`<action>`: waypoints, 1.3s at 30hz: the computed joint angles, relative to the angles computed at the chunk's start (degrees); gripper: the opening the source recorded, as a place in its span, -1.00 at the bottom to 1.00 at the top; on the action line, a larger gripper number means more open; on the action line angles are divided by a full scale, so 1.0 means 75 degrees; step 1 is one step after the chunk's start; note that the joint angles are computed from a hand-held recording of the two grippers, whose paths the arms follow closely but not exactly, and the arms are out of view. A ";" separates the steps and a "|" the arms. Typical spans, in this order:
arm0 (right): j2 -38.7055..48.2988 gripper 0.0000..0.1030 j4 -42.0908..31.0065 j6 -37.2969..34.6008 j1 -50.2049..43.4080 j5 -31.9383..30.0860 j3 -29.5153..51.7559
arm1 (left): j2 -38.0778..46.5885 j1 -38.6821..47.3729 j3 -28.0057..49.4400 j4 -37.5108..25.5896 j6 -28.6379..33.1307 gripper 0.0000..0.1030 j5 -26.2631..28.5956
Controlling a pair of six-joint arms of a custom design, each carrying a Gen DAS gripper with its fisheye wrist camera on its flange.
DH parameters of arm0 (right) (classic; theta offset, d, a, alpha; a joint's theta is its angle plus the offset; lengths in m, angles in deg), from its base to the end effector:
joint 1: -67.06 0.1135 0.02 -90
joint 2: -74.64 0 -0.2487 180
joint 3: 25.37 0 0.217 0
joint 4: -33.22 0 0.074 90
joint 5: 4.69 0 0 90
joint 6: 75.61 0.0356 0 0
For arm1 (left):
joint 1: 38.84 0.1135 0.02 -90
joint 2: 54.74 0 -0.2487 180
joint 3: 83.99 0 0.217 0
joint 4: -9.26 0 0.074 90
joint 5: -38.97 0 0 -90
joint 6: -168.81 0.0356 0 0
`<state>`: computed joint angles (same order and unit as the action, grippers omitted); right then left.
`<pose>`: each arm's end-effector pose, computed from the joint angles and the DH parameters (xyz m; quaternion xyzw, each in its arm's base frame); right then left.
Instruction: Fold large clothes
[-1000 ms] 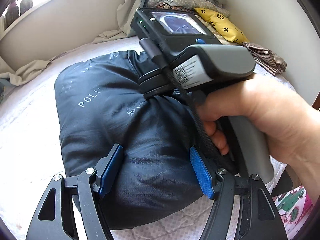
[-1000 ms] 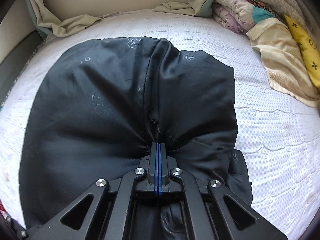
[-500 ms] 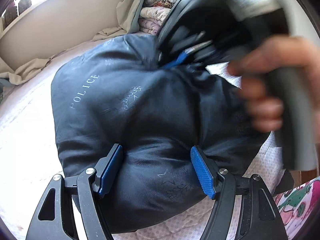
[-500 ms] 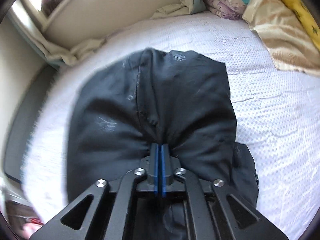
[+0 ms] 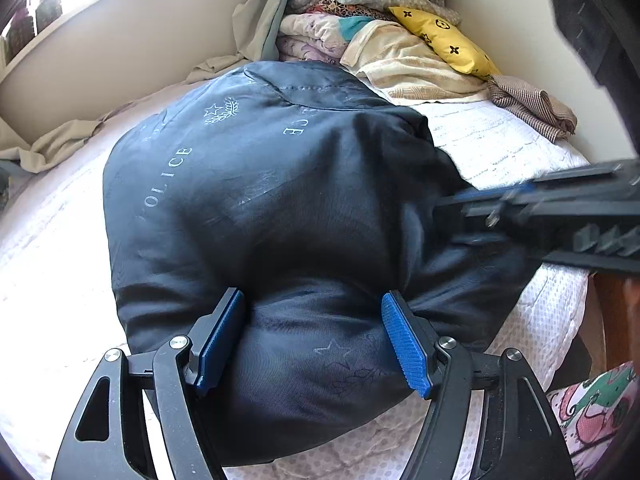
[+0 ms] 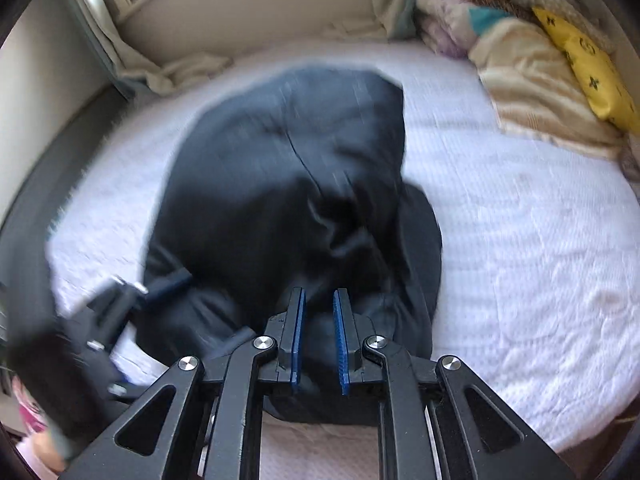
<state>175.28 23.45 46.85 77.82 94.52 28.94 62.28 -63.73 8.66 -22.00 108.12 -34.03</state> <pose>0.2728 0.0460 0.1104 0.2025 0.9320 0.0356 0.2985 0.3509 -0.1743 0.1563 0.4693 0.8212 -0.1298 0.2974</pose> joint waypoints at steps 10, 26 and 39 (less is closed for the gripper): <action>0.1898 -0.92 0.0571 0.0079 -0.0479 -0.0565 0.0590 | -0.0080 -0.0183 -0.0397 0.0435 0.0156 0.46 -0.0261; 0.2686 -0.94 0.0172 -0.0056 -0.0571 -0.0478 0.1465 | -0.0118 -0.0294 -0.0791 0.0997 0.0292 0.51 -0.0479; 0.2782 -0.93 -0.0123 0.0095 -0.0369 -0.0177 0.1803 | -0.0283 -0.0393 -0.1154 0.1296 0.0371 0.54 -0.0757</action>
